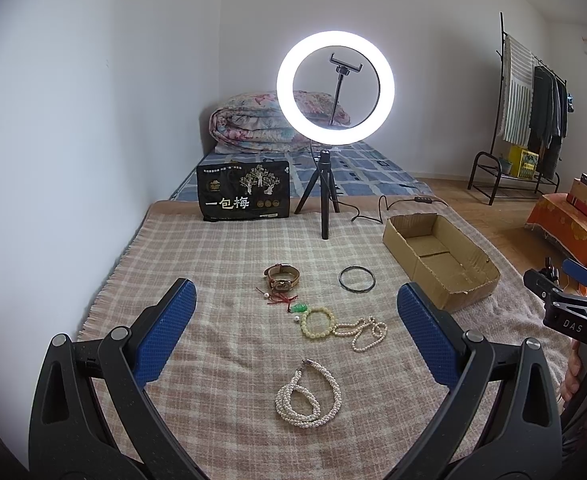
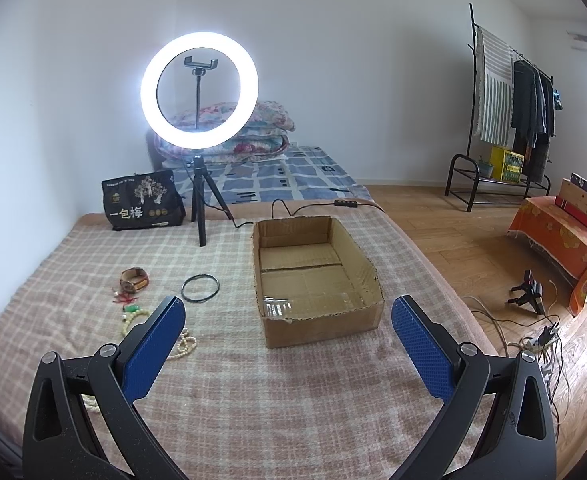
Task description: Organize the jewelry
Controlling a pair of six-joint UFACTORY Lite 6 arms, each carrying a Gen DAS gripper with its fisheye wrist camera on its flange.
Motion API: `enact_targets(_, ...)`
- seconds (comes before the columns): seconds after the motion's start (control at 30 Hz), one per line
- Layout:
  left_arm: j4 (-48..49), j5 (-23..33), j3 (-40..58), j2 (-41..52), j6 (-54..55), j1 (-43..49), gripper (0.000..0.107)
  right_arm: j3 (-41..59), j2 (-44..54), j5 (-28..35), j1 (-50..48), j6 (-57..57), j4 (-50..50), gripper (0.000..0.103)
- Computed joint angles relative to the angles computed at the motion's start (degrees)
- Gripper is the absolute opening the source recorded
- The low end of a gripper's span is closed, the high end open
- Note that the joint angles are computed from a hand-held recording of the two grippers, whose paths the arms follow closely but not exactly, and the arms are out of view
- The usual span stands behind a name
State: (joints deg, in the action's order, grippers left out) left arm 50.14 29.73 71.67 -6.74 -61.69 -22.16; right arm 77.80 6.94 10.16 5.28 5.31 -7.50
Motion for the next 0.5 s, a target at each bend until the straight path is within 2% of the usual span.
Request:
enact_targets(0.23,-0.01,-0.13,-0.17,-0.08,0.01,-0.02,0.102,-1.07,-0.32,-0.35,1.34,6.24,-5.85,0.103)
enact_targets(0.5,0.02,-0.42,-0.70,-0.20,-0.22,0.28,0.102,-0.05,0.82,0.07,2.17,8.24,-7.70,0.103)
